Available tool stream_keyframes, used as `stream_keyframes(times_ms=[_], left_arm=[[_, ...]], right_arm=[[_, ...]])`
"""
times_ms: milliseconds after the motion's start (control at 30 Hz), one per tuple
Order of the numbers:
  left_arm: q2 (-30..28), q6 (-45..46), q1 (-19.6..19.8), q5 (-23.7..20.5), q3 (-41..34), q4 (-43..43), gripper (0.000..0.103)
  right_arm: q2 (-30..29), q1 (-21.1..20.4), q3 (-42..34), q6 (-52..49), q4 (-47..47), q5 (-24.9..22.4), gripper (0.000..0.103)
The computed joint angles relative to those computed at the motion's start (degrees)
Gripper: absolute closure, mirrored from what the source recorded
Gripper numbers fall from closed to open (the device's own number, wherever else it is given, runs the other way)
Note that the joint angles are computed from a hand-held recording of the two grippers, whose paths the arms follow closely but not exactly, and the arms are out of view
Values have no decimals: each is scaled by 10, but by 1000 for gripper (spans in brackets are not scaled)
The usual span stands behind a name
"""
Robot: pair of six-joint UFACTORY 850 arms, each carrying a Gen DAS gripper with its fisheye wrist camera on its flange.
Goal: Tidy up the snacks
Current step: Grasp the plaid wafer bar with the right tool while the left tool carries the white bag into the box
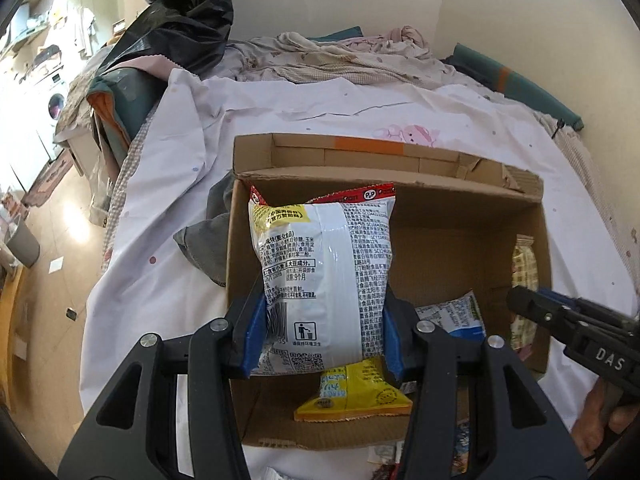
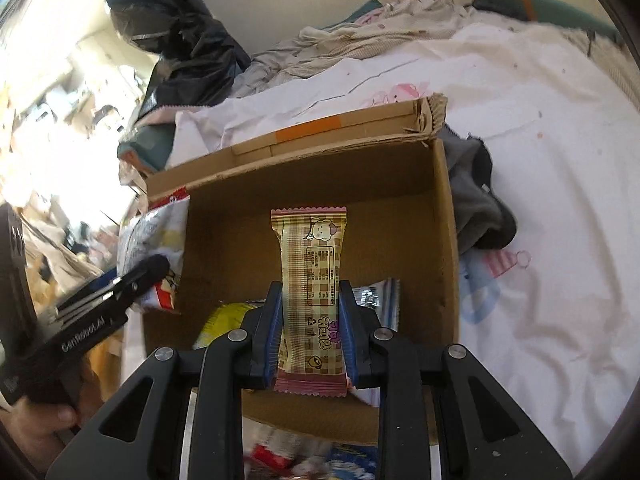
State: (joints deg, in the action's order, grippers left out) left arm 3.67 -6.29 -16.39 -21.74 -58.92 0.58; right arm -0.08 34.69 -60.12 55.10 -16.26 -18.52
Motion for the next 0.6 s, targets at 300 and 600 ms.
stream_keyframes(times_ms=[300, 600], left_arm=[[-22, 32, 7, -10, -13, -42, 58], [-34, 37, 6, -10, -15, -42, 56]], right_arm=[[-14, -3, -9, 39, -29, -42, 76], [-22, -6, -13, 1, 14, -42, 75]])
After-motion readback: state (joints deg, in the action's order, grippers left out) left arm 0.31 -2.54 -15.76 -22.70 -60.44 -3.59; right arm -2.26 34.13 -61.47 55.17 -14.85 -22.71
